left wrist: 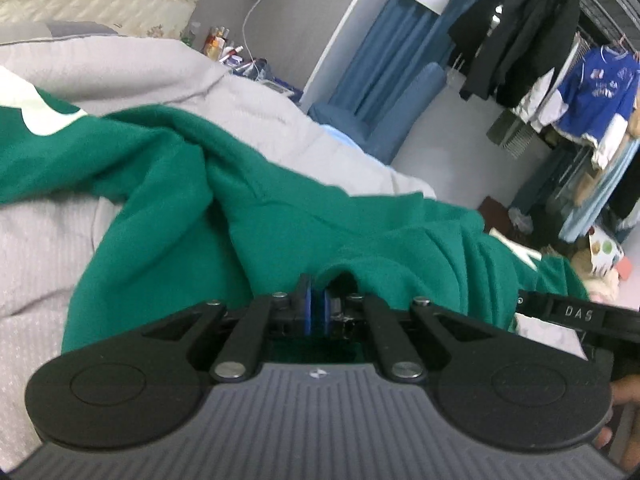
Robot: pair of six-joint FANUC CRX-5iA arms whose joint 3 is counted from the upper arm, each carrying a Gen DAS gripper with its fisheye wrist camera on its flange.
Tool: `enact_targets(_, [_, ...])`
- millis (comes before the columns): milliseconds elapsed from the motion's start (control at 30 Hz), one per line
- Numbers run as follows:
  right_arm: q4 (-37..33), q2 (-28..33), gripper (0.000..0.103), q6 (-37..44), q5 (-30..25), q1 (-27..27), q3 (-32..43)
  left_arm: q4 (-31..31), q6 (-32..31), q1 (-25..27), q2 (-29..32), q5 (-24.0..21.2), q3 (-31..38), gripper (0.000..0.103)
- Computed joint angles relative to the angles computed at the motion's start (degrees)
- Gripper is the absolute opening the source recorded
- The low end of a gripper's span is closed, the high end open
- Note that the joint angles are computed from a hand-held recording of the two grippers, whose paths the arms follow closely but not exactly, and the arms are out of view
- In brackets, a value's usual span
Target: Fold large clothes
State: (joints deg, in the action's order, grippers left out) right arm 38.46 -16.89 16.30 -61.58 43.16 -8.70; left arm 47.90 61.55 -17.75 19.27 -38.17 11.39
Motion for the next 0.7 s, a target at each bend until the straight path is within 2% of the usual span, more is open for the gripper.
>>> enact_targets(100, [-6.99, 1.63, 0.009, -1.19, -5.24, -0.06, 2.53, -1.54, 2.39, 0.41, 1.23, -1.8, 0.6, 0.006])
enact_targets(300, [-11.63, 2.37, 0.009, -4.61, -5.71, -2.27, 3.81, -0.66, 2.75, 0.63, 1.29, -2.34, -0.68, 0.007])
enact_targets(333, [-11.41, 2.53, 0.009, -4.7, -6.29, -2.1, 4.38, -1.11, 2.91, 0.77, 1.06, -2.56, -0.54, 0.014])
enact_targets(367, [-10.86, 2.43, 0.011, -4.71, -6.79, -1.66, 4.56, -2.64, 3.92, 1.06, 0.83, -3.43, 0.09, 0.029])
enact_targets(400, [-9.97, 2.53, 0.012, -4.67, -7.82, -0.95, 5.01, -4.07, 4.85, 1.43, 0.61, -4.27, 0.79, 0.038])
enact_targets(433, [-9.05, 2.66, 0.013, -4.85, -9.2, -0.09, 5.47, -5.22, 5.33, 1.7, -0.05, -4.38, 0.82, 0.055])
enact_targets(467, [-8.44, 2.42, 0.013, -5.3, -10.4, 0.81, 5.56, -5.46, 4.96, 1.93, -1.02, -4.18, 0.13, 0.062])
enact_targets(533, [-7.62, 1.65, 0.022, -6.28, -12.27, 2.6, 5.8, -6.54, 6.45, 2.67, -1.57, -5.9, 1.78, 0.065])
enact_targets(600, [-5.91, -0.7, 0.052, -8.49, -12.6, 4.68, 4.17, -5.01, 5.86, 3.2, -3.69, -4.96, -0.31, 0.068])
enact_targets(667, [-3.13, -2.53, 0.063, -10.97, -11.64, 6.24, 2.48, -4.41, 4.86, 3.13, -5.5, -3.04, -1.66, 0.072])
enact_targets(700, [-1.29, -3.27, 0.063, -12.16, -11.2, 7.1, 1.59, -2.47, 2.55, 3.08, -6.91, -1.49, -3.59, 0.073])
